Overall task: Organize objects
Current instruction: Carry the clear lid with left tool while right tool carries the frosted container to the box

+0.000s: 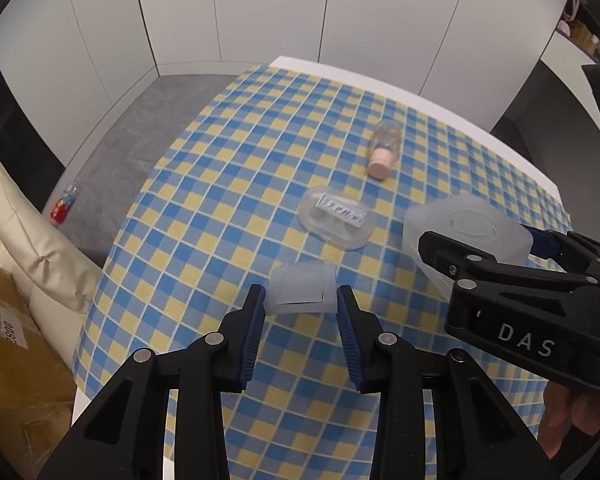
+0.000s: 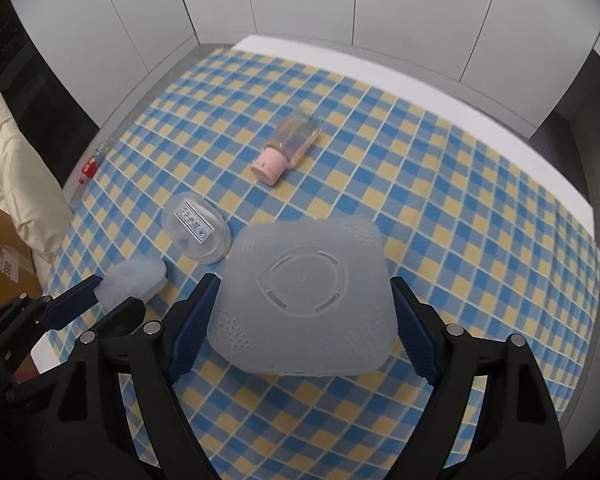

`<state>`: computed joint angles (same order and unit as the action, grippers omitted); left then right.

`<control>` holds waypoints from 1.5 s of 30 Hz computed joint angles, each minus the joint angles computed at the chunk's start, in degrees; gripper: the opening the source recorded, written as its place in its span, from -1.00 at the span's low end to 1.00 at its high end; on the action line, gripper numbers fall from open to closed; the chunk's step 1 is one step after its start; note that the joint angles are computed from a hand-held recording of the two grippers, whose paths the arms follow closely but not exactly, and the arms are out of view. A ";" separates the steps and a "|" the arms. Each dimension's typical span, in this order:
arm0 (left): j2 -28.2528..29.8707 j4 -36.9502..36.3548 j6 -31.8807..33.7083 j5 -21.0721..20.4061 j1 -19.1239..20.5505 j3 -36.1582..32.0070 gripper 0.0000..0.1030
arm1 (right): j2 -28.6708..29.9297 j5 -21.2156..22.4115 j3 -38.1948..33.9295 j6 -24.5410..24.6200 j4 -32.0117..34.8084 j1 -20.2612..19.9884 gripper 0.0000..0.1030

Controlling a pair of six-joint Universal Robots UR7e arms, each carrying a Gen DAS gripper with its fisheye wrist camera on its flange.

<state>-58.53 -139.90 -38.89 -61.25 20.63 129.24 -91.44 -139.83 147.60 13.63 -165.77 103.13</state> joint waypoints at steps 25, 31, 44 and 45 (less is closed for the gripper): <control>-15.14 12.73 -8.94 0.19 -10.62 0.81 -0.32 | -16.06 -7.59 -6.77 30.00 41.49 24.46 0.64; -19.04 16.54 -11.70 1.07 -12.91 0.59 -0.32 | -16.61 -9.23 -8.84 35.71 46.72 29.60 0.64; -20.84 18.27 -11.84 3.54 -14.07 0.18 -0.32 | -19.63 -10.83 -8.71 37.10 47.22 30.65 0.64; -20.96 18.11 -11.65 3.48 -14.11 0.25 -0.32 | -19.62 -10.80 -8.84 36.40 46.90 30.55 0.64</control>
